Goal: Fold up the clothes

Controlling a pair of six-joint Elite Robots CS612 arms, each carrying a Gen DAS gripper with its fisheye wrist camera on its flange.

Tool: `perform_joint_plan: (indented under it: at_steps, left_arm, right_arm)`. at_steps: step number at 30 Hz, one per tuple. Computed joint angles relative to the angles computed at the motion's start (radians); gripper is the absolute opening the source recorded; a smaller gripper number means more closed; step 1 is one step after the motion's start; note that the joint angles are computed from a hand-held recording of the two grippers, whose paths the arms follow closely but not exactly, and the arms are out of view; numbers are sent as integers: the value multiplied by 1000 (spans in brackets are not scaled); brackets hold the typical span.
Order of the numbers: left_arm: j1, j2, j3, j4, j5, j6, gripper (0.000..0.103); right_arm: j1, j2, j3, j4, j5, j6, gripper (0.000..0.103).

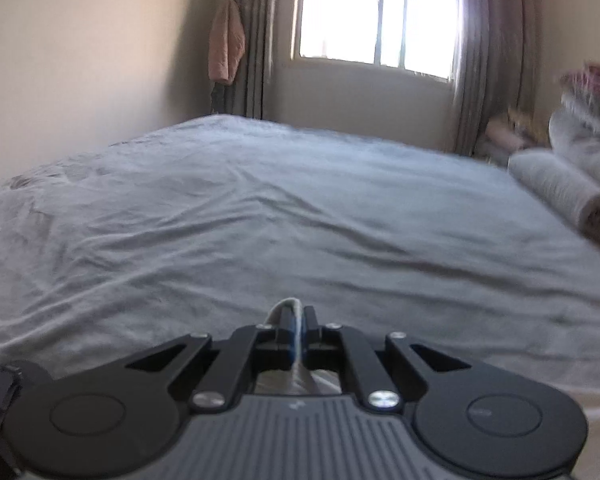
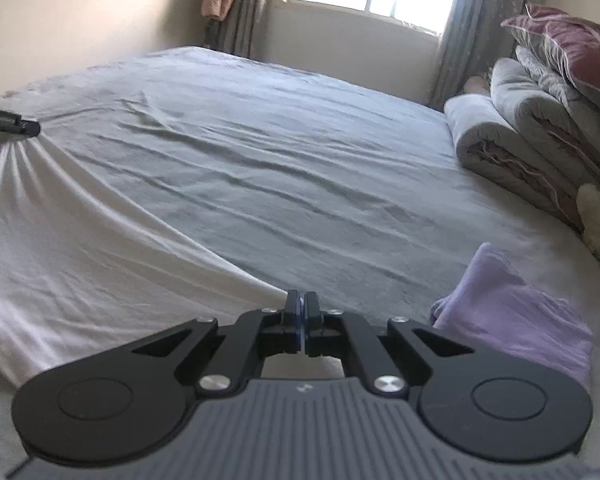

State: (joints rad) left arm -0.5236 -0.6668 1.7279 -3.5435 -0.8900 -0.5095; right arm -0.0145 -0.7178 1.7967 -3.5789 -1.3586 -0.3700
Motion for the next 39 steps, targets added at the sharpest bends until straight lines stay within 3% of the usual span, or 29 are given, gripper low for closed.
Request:
perform_joint_plan:
  at_steps: [4, 8, 12, 13, 17, 19, 29, 35, 39]
  left_arm:
    - [10, 1, -17, 108, -14, -30, 4]
    - [6, -10, -20, 163, -10, -17, 10]
    - [-2, -32, -5, 197, -26, -1, 49]
    - [-7, -40, 4, 197, -24, -9, 52]
    - [-27, -80, 43, 202, -39, -65, 54]
    - [-42, -100, 69, 182, -54, -78, 57]
    - [-124, -149, 156, 106, -164, -73, 59]
    - [-163, -126, 144, 8, -274, 48, 59]
    - [-167, -88, 119, -90, -456, 197, 59]
  right_arm:
    - [10, 19, -30, 43, -67, 18, 0]
    - [3, 11, -25, 69, -60, 63, 0]
    - [-14, -27, 12, 93, -31, 93, 4]
    - [-18, -37, 22, 97, -25, 98, 7]
    - [-48, -77, 71, 90, -23, 157, 16]
    - [-67, -97, 99, 81, -27, 205, 27]
    - [-154, -155, 210, 19, -85, 340, 33]
    - [-208, -156, 231, -9, -120, 386, 40]
    - [-245, -154, 233, 6, -102, 425, 40]
